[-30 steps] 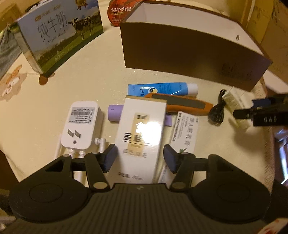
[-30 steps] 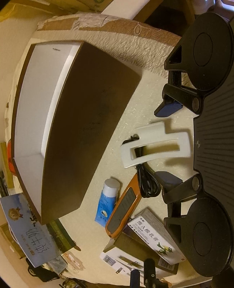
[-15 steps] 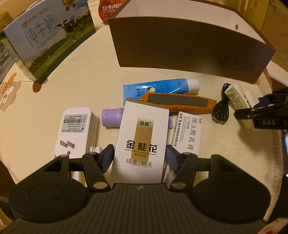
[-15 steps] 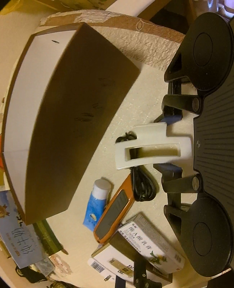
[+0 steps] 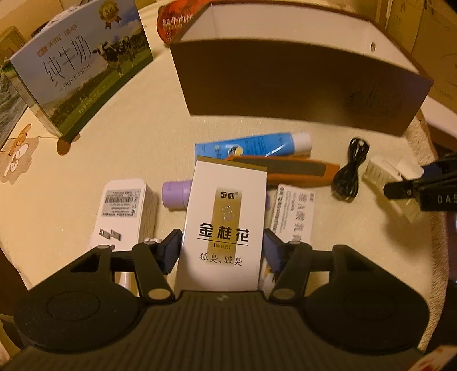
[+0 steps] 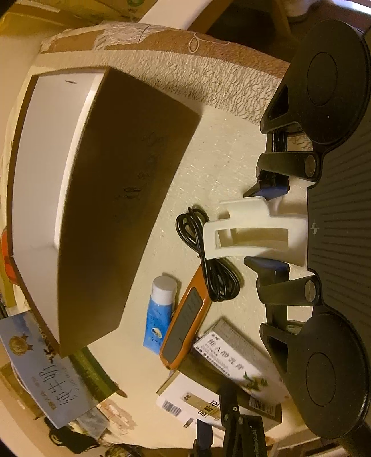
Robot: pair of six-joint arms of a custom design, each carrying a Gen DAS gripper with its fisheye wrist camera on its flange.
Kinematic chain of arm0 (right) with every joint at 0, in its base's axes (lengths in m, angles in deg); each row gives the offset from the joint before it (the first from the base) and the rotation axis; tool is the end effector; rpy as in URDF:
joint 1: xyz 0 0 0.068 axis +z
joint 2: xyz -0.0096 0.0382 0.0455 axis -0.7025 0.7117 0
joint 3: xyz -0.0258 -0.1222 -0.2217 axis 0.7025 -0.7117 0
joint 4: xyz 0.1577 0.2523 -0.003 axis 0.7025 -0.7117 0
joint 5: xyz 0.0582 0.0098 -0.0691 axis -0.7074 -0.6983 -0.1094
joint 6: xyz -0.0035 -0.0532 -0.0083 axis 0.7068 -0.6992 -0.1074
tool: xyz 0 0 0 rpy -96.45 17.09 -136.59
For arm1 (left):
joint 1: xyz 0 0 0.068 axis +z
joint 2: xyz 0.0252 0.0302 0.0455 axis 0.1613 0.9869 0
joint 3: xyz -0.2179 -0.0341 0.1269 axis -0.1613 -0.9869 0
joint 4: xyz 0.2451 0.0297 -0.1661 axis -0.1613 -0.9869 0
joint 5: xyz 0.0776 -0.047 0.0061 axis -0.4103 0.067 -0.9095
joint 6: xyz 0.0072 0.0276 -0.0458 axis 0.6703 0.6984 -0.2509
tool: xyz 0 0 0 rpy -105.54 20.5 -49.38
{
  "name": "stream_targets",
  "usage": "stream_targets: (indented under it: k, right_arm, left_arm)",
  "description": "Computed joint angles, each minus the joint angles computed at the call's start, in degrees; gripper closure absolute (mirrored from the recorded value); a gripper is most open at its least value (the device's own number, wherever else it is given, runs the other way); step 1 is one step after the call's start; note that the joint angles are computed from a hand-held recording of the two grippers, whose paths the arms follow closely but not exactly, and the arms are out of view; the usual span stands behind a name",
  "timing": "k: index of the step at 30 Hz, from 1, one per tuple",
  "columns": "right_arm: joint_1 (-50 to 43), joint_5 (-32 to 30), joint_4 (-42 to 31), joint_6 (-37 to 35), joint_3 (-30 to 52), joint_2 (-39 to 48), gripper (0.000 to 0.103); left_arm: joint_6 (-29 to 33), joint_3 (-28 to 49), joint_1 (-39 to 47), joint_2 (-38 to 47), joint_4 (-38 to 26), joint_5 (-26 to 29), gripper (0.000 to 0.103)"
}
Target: Organize rigid objects
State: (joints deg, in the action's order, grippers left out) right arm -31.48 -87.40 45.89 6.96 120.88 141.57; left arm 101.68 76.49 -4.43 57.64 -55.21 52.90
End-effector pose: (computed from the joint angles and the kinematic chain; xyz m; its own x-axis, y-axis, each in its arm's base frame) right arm 0.2826 0.0683 0.1534 -0.8698 0.1107 -0.4807 0.0078 0.9775 0.2109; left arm 0.3365 -0.0820 0.1820 -0.7749 0.4182 -0.4739 0.4202 0.9010 0.1079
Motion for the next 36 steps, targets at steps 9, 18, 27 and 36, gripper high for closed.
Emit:
stream_targets:
  k: [9,18,27,36]
  right_arm:
    - [-0.8,-0.1,-2.8,1.5,0.8,-6.1,0.065]
    - [-2.3,-0.4,-5.2,1.1,5.3,-8.4,0.065]
    - [-5.3,-0.7,-4.8,0.8,12.2,-5.7,0.065]
    - [-9.3,-0.5,-3.4,0.3,20.0,1.8,0.065]
  left_arm:
    - [-3.1,3.7,-1.3,-2.4,-4.5,1.3,0.047]
    - [-5.4,11.4,-3.2,-0.6,-7.5,2.2,0.047]
    - [-6.1,24.5,-5.0,7.4,-9.3,2.4,0.046]
    - [-6.7,41.4,-7.4,19.0,-11.1,2.9,0.046]
